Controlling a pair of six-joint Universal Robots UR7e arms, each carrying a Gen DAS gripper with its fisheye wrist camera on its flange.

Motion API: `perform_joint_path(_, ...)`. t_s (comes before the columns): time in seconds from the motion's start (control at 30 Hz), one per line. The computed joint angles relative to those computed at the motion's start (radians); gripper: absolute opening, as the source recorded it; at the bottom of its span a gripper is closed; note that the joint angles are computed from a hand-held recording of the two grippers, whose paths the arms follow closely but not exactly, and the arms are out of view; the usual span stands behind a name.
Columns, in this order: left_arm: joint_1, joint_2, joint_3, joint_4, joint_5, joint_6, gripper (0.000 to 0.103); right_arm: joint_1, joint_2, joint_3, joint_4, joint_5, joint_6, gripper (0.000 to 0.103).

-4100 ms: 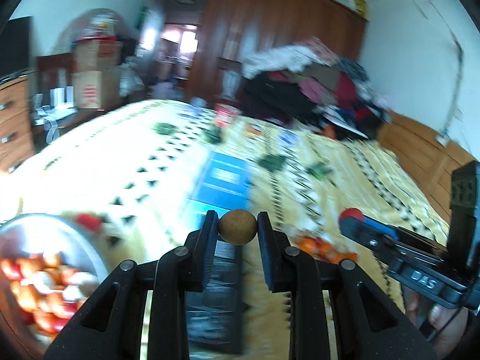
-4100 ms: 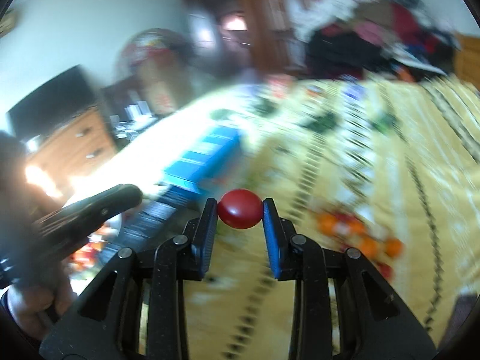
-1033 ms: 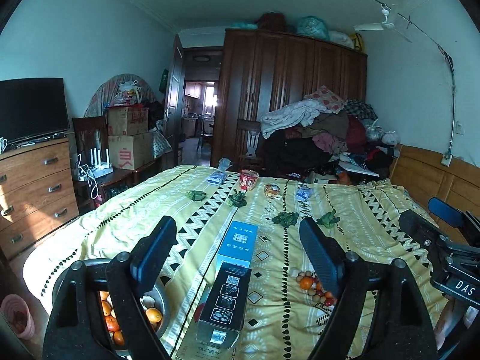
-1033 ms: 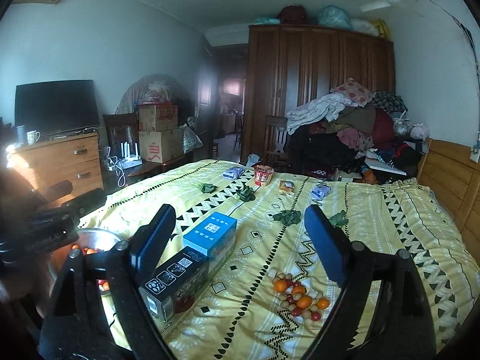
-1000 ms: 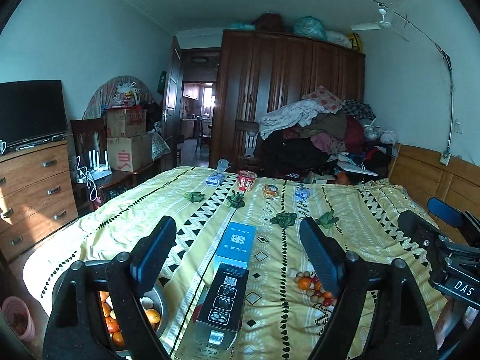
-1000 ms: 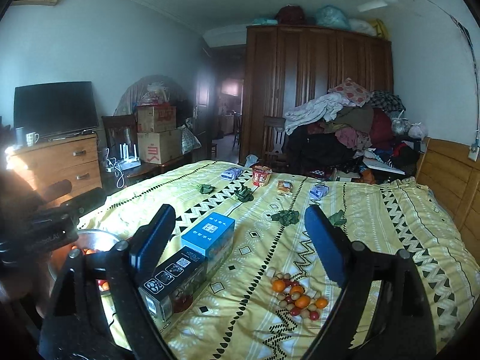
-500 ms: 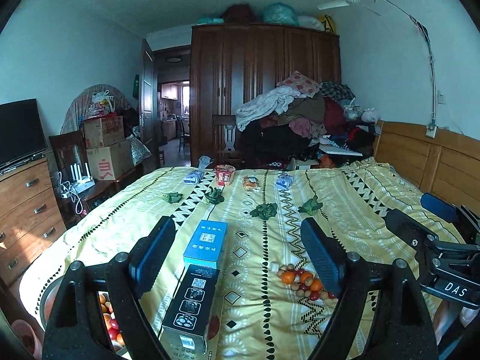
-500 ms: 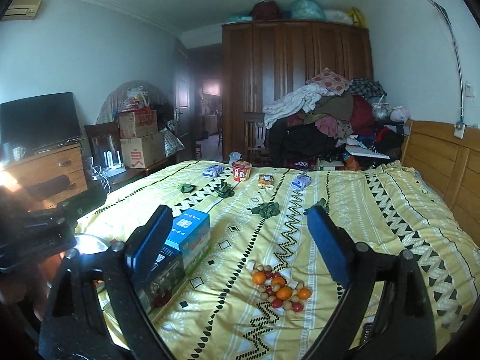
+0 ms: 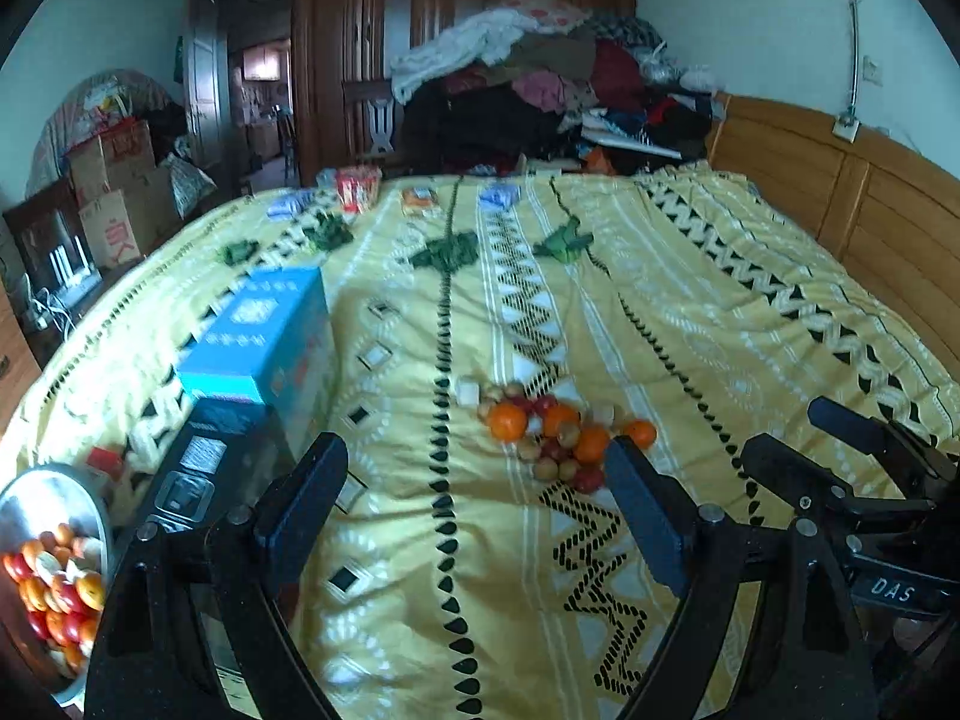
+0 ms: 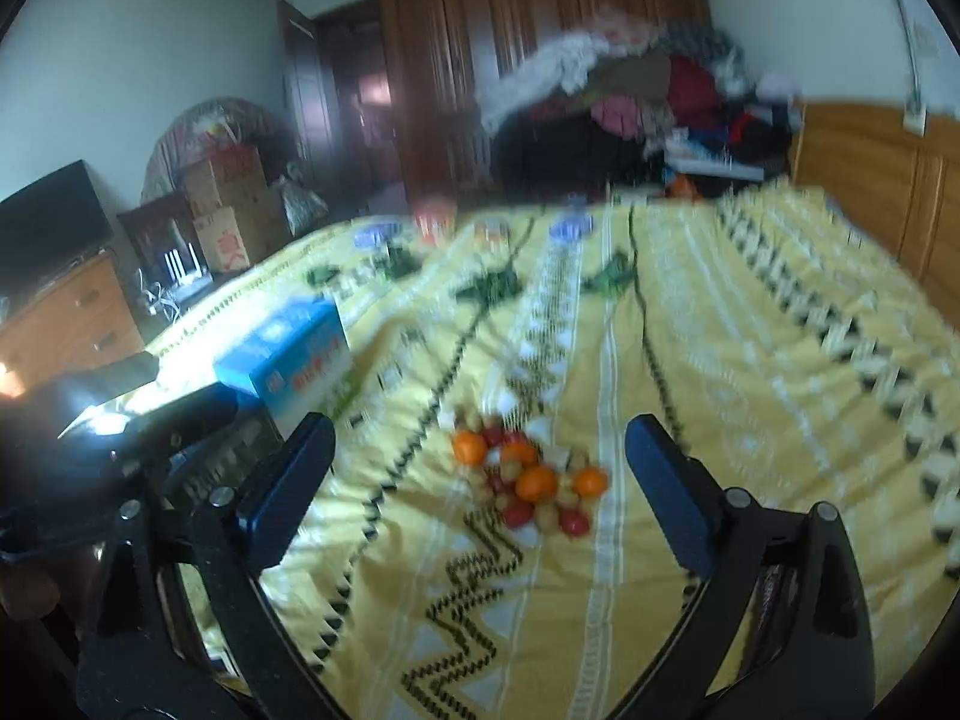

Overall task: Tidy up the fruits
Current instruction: 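Grasp a red tomato with the right gripper while the left gripper grasps another tomato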

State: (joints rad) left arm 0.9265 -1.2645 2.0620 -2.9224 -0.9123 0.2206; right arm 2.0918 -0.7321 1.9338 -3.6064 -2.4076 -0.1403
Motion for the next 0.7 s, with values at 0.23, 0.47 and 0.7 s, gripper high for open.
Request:
perform_joint_path(0.23,0.150,0.175,-0.082,0.037,-0.115,-0.017,0.064,-0.221,-0.046,0.135,0.114,0.083,0.152,0.056)
perform_joint_path(0.47,0.222,0.262,-0.178,0.086,-0.227,0.013,0.058,-0.286,0.010,0.061,0.149,0.110,0.069,0.057)
perform_joint_path(0.7,0.243,0.315,-0.249,0.179,-0.357,0.046,0.043,-0.319,0.052,-0.008,0.194,0.121,-0.014,0.056)
